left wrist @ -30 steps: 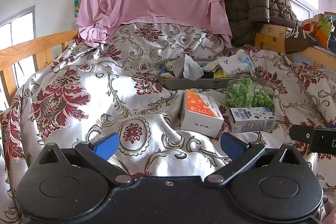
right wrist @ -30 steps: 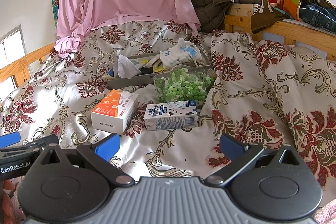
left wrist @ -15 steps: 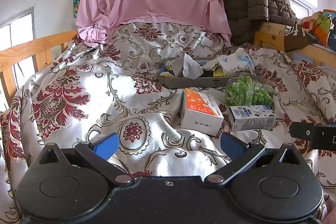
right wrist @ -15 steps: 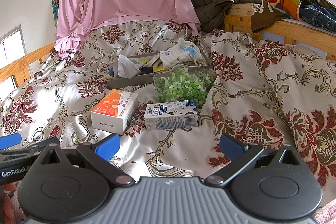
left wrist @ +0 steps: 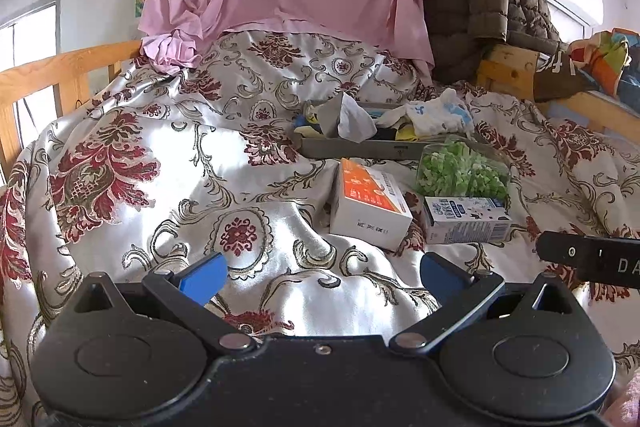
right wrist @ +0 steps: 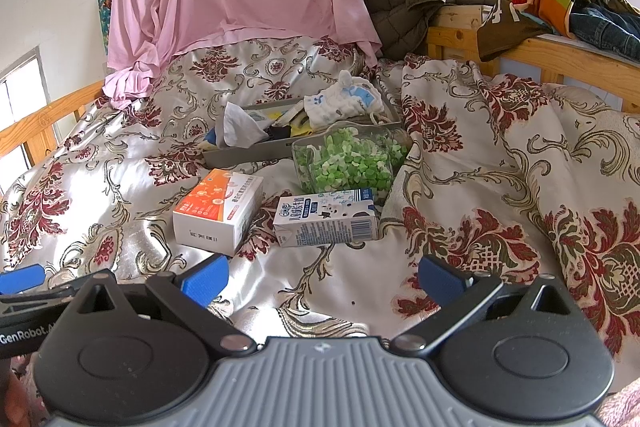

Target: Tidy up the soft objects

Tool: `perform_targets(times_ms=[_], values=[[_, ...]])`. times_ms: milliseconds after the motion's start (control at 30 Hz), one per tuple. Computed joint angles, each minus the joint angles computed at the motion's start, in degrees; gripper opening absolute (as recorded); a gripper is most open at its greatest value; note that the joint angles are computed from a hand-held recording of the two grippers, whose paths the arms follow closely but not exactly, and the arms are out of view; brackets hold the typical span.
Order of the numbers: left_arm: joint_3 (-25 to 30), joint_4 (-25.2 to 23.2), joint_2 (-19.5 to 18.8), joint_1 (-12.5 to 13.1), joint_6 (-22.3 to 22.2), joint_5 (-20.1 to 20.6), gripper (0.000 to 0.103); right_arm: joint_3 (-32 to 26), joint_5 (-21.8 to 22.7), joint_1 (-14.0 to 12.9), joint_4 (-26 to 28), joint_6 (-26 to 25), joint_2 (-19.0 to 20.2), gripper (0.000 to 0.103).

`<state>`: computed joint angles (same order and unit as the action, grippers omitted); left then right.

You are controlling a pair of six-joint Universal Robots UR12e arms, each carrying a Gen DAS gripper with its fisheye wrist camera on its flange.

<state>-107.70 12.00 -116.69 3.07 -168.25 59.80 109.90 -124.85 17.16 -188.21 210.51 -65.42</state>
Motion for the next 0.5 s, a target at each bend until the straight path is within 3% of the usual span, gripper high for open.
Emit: perform_targets(times_ms=[500], values=[[0.19,-0.71,-0.25,0.64,1.84,1.54,0.102,-0.03,0.08,0.08,0.45,0.32,-0.08,0.103]])
